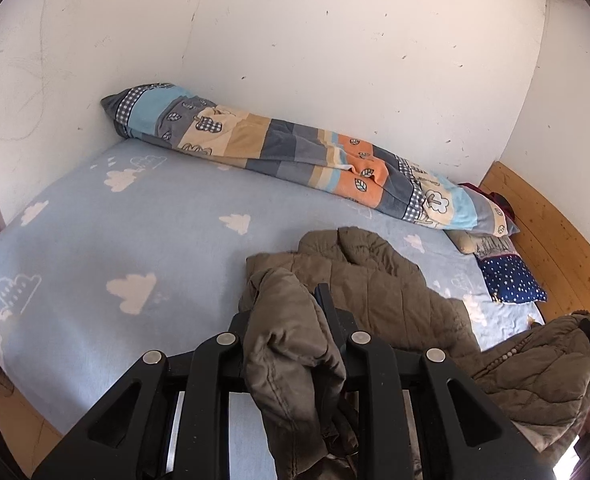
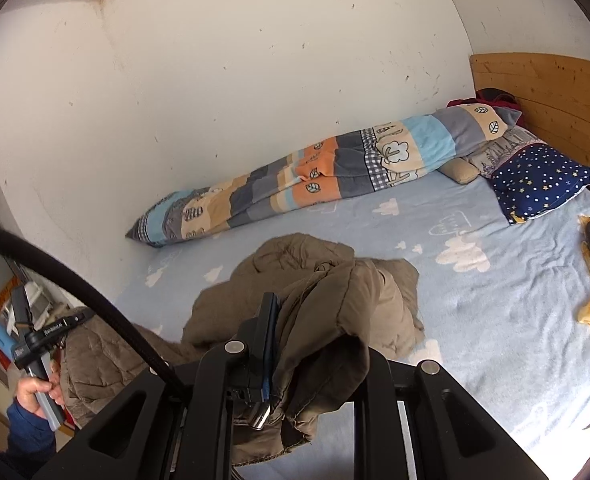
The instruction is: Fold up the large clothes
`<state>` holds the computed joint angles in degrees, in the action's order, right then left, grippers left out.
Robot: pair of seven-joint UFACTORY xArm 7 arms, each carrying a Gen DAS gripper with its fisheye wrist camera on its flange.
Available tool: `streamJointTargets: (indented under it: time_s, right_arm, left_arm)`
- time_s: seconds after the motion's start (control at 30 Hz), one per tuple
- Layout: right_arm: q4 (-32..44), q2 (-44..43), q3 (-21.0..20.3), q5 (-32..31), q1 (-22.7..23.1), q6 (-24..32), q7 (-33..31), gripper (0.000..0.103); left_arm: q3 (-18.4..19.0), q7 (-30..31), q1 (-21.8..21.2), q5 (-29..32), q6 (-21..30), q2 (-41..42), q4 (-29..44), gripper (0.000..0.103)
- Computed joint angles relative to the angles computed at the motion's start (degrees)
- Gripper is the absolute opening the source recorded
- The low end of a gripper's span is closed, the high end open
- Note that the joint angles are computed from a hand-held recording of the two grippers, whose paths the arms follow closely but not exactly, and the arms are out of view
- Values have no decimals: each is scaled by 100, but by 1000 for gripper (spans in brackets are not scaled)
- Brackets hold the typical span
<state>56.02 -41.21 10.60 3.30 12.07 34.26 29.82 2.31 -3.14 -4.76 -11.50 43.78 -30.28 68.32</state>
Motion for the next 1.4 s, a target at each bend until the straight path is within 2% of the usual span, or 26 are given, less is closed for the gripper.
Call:
streamJointTargets:
  time_s: [0.33, 0.7, 0.87, 0.97, 1.07, 1.2, 1.27, 1.4]
  right_arm:
    - [760, 1105, -352, 163, -24, -407, -260, 18]
    - [1656, 2523, -449, 201, -181, -787, -282, 18]
    - [2216, 3391, -457, 17, -289, -936, -63, 18]
    - [2710, 4022, -514, -77, -307, -836, 14, 18]
    - [3117, 4558, -604, -155, -310, -689, 115, 18]
    - [3366, 5151, -689, 12, -380, -679, 198, 19]
    - [3373, 5345, -674, 238, -443, -899, 165, 19]
    - [3537, 5643, -733, 215, -434, -1012, 260, 19]
  left_arm:
    - [-106, -241, 84, 26, -129, 1300, 1143, 22]
    - [-306, -957, 222, 306, -44, 2927, 2467, 22]
    - [-334, -1366, 235, 511, 320, 4130, 3606, 24]
    - [-347, -1532, 259, 542, 774, 4945, 4435, 25]
    - [-332, -1665, 257, 621, 925, 5480, 4872, 27]
    - [-337, -1700, 226, 727, 851, 5911, 5141, 28]
    - [-299, -1704, 164, 875, 773, 6064, 5253, 28]
    - [-282, -1856, 132, 942, 735, 6296, 5435, 31]
